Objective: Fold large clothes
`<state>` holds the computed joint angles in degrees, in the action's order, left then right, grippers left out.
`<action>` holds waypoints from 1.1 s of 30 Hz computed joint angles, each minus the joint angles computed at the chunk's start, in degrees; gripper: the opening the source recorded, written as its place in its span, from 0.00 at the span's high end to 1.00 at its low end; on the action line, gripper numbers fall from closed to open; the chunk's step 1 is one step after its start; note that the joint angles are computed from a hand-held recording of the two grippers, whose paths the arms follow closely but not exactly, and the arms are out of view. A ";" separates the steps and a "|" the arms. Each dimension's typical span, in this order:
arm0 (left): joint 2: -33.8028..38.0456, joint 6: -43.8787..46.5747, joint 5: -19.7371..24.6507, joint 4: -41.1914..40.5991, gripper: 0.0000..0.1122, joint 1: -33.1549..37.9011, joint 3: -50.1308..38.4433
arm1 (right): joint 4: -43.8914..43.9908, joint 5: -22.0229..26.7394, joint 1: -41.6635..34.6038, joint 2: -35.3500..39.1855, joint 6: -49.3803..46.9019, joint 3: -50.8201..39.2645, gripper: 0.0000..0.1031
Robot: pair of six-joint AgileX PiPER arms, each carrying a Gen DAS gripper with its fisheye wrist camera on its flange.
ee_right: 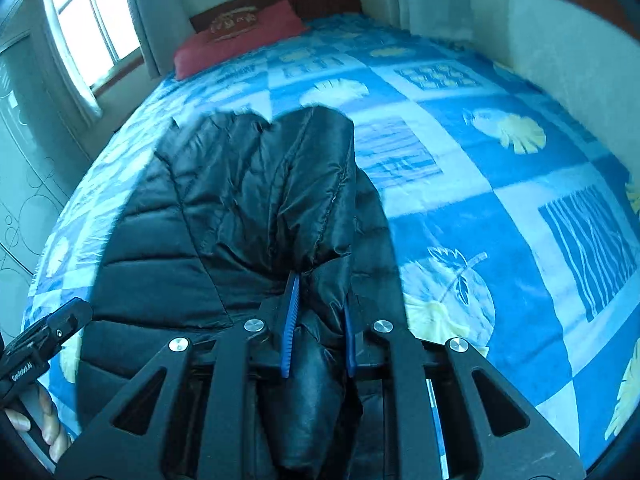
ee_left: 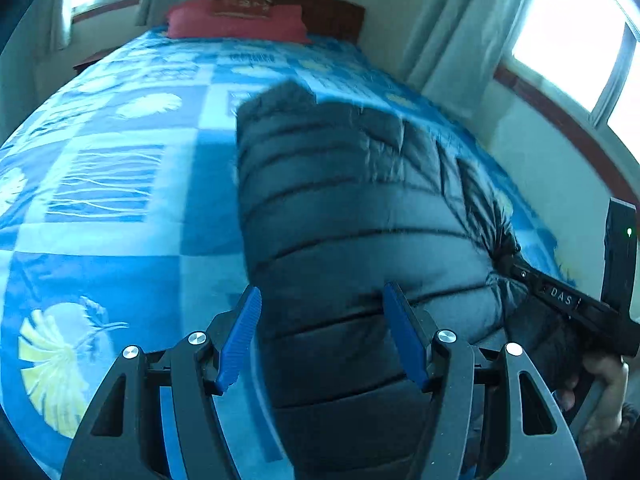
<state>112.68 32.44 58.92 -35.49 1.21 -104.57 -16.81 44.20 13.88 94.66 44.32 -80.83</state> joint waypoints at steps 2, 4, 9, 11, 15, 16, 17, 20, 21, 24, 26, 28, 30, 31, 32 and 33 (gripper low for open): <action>0.43 -0.95 -2.52 1.80 0.43 -1.98 1.17 | 3.12 -2.42 -1.97 1.04 -3.49 1.77 0.82; 0.14 -1.53 -5.34 4.84 0.43 -4.03 2.40 | 6.35 -4.69 -3.83 2.32 -6.91 3.07 0.81; 1.86 -5.27 -9.05 10.08 0.43 -6.97 2.49 | 6.48 -7.64 -4.85 3.86 -7.30 4.52 0.80; 2.50 -5.57 -9.31 9.91 0.43 -6.80 2.24 | 4.58 -8.36 -4.41 3.60 -5.04 5.26 0.80; 1.79 -4.49 -8.96 8.99 0.43 -6.08 2.32 | 2.51 -5.80 -3.63 2.52 -3.15 4.25 0.73; 1.33 -3.86 -8.51 8.08 0.43 -5.42 2.49 | 1.58 -4.15 -3.02 2.05 -2.56 3.77 0.65; 0.78 -3.74 -8.28 7.61 0.43 -5.17 2.92 | -0.38 -1.49 -2.10 1.59 -1.43 2.78 0.61; -1.97 -2.88 -7.40 5.12 0.43 -2.71 5.39 | -5.54 2.33 0.84 -2.04 2.78 2.98 0.52; -3.34 -2.28 -7.96 4.05 0.43 -1.52 6.98 | -8.23 3.45 2.51 -3.70 5.25 3.34 0.52; -6.52 -0.82 -8.69 1.22 0.43 1.79 10.48 | -14.14 5.84 7.66 -7.35 10.34 4.08 0.53; -7.97 0.65 -8.42 -1.09 0.43 4.03 12.11 | -15.93 6.46 11.46 -9.22 11.64 4.55 0.62; -9.28 2.63 -8.94 -2.79 0.43 5.08 14.20 | -15.39 5.98 13.92 -9.56 10.77 5.04 0.67; -9.17 4.11 -8.59 -2.93 0.43 4.65 15.08 | -13.96 6.41 14.83 -8.20 9.27 5.06 0.68; -8.52 3.36 -8.41 -2.00 0.43 3.77 14.52 | -15.01 7.30 15.18 -6.79 10.08 5.34 0.68; -7.68 2.72 -8.35 -1.29 0.43 2.85 14.33 | -15.26 7.72 15.12 -5.66 10.71 5.61 0.68; -7.35 2.33 -8.80 -0.72 0.43 2.07 14.60 | -14.48 6.70 14.21 -5.08 10.49 6.48 0.68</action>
